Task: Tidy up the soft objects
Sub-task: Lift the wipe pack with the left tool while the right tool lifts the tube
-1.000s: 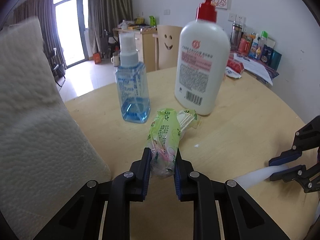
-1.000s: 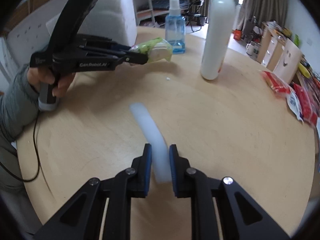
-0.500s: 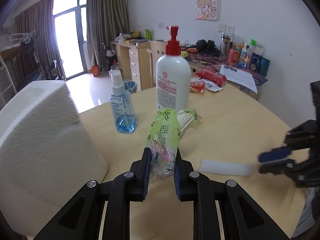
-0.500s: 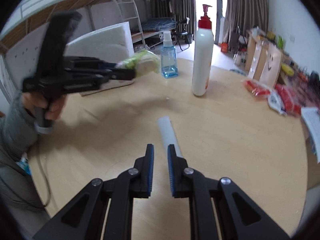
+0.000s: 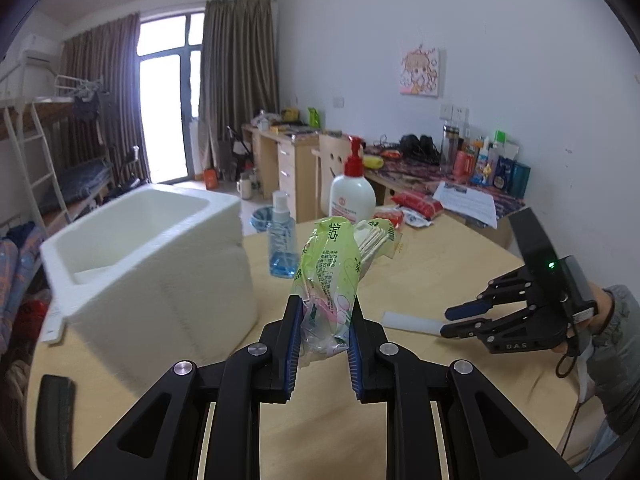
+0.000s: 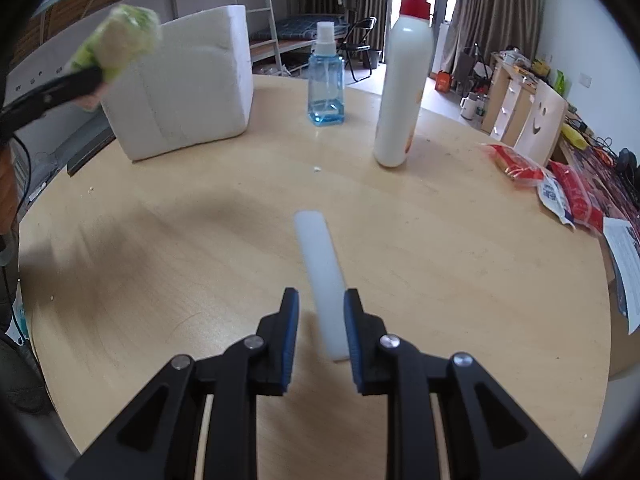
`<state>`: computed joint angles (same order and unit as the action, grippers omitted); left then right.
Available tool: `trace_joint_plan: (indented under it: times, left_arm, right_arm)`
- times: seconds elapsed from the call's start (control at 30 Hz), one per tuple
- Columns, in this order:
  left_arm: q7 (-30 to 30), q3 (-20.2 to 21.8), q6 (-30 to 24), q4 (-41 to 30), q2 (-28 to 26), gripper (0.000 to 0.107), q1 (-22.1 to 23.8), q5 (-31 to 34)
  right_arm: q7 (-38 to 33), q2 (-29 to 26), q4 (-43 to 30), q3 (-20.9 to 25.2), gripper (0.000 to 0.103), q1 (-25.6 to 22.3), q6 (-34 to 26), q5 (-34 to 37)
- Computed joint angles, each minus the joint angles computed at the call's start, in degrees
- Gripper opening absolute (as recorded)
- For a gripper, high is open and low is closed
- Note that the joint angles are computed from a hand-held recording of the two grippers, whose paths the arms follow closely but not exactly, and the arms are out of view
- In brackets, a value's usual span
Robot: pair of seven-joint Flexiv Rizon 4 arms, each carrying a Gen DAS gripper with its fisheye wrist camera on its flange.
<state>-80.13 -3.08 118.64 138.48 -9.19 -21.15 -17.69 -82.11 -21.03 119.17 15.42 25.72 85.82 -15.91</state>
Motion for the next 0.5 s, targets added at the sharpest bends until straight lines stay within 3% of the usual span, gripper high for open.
trace_joint_plan:
  times: [0.13,0.2,0.5]
  left_arm:
    - [-4.8,-0.75,1.29,2.81,3.27,0.022,2.78,5.28]
    - [-5.1,-0.53,3.61,4.65,4.91,0.022,1.96,4.28]
    - [5.29,-5.74,18.51,13.5,9.97,0.022,-5.87,-18.34]
  right_arm:
    - [1.49,0.8,1.26,-2.29,0.027,2.54,0.63,-2.17]
    - [2.1,0.73,1.39,-3.08,0.027,3.07,0.97,-3.07]
    - [8.31,0.97,2.53,-9.18,0.027,7.57,1.37,-9.53]
